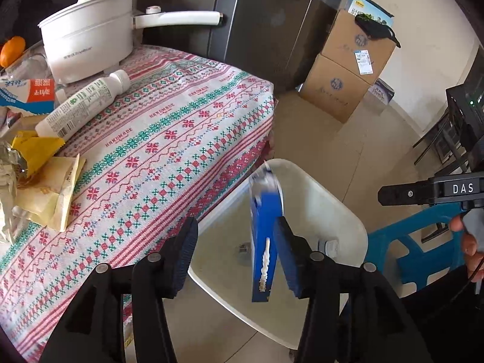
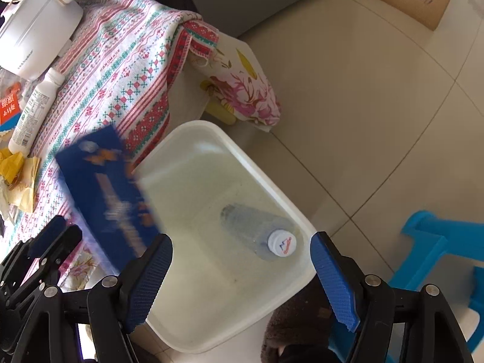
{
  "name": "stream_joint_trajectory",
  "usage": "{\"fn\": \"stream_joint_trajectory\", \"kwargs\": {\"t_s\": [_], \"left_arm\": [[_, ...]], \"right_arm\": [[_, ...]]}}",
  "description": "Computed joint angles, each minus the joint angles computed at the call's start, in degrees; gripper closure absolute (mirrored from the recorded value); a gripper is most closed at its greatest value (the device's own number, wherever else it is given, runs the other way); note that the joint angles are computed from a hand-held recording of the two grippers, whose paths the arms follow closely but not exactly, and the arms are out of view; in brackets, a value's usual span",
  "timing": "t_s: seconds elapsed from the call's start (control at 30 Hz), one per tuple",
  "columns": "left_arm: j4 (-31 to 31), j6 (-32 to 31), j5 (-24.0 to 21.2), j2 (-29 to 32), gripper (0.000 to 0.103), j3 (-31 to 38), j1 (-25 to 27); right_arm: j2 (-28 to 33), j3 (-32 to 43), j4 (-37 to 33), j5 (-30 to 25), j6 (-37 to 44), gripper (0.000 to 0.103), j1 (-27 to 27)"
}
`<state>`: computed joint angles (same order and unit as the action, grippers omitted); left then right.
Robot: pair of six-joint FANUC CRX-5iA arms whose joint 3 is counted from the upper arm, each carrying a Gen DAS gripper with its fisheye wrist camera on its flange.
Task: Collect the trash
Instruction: 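Carry the bottle and box to the white bin and release both, then grasp the white wrapper with the left tool while the right tool grasps crumpled tissue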
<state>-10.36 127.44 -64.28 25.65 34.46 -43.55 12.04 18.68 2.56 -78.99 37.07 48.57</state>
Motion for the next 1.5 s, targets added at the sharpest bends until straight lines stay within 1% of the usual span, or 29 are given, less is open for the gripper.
{"fn": "stream_joint_trajectory", "kwargs": {"t_s": [0.07, 0.13, 0.2, 0.27, 0.53, 0.77, 0.87, 0.93, 1.07, 1.2, 1.33, 1.37, 1.4, 1.47, 1.5], "left_arm": [[-0.3, 0.2, -0.3, -0.8, 0.044, -0.3, 0.0], [-1.4, 0.9, -1.0, -1.7, 0.040, -0.6, -0.2], [-3.2, 2.4, -2.3, -2.7, 0.032, -0.7, -0.5], [-4.5, 3.8, -3.1, -4.0, 0.029, -1.4, -0.5], [-8.9, 10.1, -6.7, -10.3, 0.022, -6.3, 0.4], [-14.4, 13.6, -11.4, -16.4, 0.020, -11.2, 1.6], [-16.9, 14.3, -13.9, -19.1, 0.020, -13.6, 2.4], [-18.1, 14.6, -15.6, -20.6, 0.020, -15.3, 3.3], [-18.3, 14.9, -17.3, -23.8, 0.020, -18.8, 5.8], [-19.3, 14.1, -17.9, -25.3, 0.020, -20.7, 7.6], [-20.4, 13.2, -17.7, -25.2, 0.020, -22.0, 9.2], [-20.3, 12.7, -17.3, -25.0, 0.020, -22.4, 9.8], [-20.2, 12.1, -16.9, -24.6, 0.020, -22.6, 10.3], [-20.5, 11.2, -16.8, -23.6, 0.020, -22.6, 10.9], [-21.0, 10.8, -17.0, -22.9, 0.021, -22.4, 11.0]], "right_arm": [[-0.1, -0.1, 0.0, 0.2, 0.0, 0.024, 0.1], [-0.2, -0.2, 0.2, 0.4, 0.0, 0.024, 0.3], [-0.4, -0.3, 0.7, 0.8, 0.1, 0.024, 0.7], [-0.3, -0.3, 1.6, 1.2, 0.3, 0.024, 1.2], [0.6, 0.7, 5.2, 2.6, 0.9, 0.021, 4.0], [4.4, 6.1, 5.2, 2.1, 4.3, 0.020, 5.9], [6.8, 9.7, 5.9, 1.1, 6.4, 0.018, 7.1], [9.2, 13.4, 6.1, -0.2, 7.8, 0.018, 7.8], [14.4, 21.8, 5.4, -2.4, 10.7, 0.017, 8.8], [21.3, 33.4, 4.0, -5.9, 13.9, 0.017, 9.5], [29.4, 47.2, 3.1, -9.5, 17.2, 0.015, 10.3], [30.7, 49.4, 2.8, -9.4, 18.0, 0.015, 10.5], [30.8, 49.2, 2.5, -7.7, 18.5, 0.015, 10.6], [29.0, 44.6, 1.7, -1.8, 18.9, 0.015, 10.9], [29.5, 45.0, 1.4, -1.5, 18.9, 0.015, 11.0]]}}
